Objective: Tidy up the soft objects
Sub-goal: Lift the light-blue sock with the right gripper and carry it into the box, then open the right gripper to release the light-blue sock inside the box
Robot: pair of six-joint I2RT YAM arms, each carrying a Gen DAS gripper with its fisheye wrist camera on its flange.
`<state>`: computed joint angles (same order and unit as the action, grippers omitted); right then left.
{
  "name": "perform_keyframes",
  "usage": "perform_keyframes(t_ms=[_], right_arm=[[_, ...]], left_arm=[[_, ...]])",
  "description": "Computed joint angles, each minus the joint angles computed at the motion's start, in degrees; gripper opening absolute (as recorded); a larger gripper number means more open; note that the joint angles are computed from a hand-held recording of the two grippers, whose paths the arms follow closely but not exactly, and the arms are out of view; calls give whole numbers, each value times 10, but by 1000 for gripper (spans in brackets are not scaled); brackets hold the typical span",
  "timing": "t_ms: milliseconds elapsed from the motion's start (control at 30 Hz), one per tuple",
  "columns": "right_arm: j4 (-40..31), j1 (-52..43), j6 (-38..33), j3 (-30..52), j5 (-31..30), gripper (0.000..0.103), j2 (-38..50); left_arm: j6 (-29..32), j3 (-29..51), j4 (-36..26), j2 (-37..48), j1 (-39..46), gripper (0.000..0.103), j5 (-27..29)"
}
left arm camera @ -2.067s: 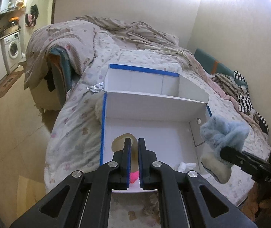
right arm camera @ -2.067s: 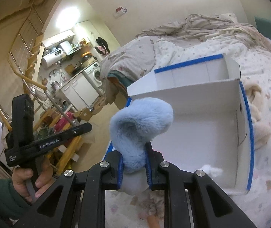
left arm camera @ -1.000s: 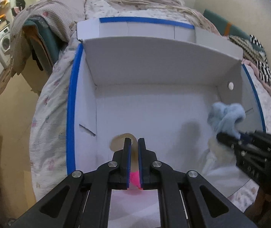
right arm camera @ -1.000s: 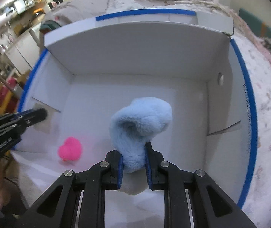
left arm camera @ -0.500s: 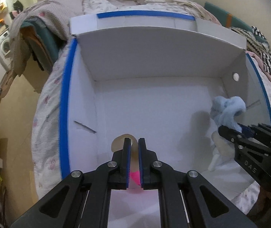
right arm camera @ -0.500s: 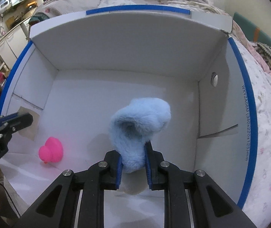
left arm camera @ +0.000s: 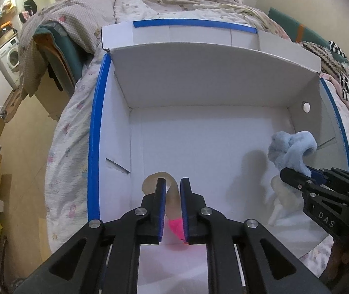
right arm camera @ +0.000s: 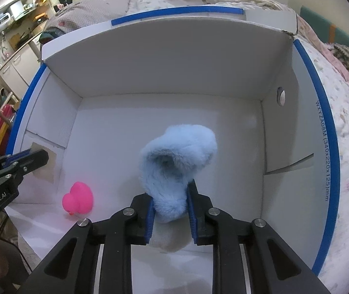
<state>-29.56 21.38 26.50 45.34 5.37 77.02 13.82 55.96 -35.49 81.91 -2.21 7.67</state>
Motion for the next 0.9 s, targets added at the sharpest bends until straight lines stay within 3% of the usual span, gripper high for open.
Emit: perform_keyframes(t_ms=[133,200,300,533,600,900], right_arm=[[13,-13,6,-9,-21,33,-20],[15,-18,9,-18,-26,48,-39],[32,-19,9,-27,-28,60,-62],[48,-30,16,-33,-48,81,-79],[50,-35,21,-35,-55,92,-84],[40,-27,31,-37,-36,94,-106]], left_arm=[[-6,-1,3,-5,2,19,-5],[-11,2,0,-7,10,33,5],[-19,-2,11,-21,17,51,5],[-12,-10,11,-53,27,65,27],[-11,-11,10,-59,29,69,27],[-7,-15,-2,-85,50,69,35]])
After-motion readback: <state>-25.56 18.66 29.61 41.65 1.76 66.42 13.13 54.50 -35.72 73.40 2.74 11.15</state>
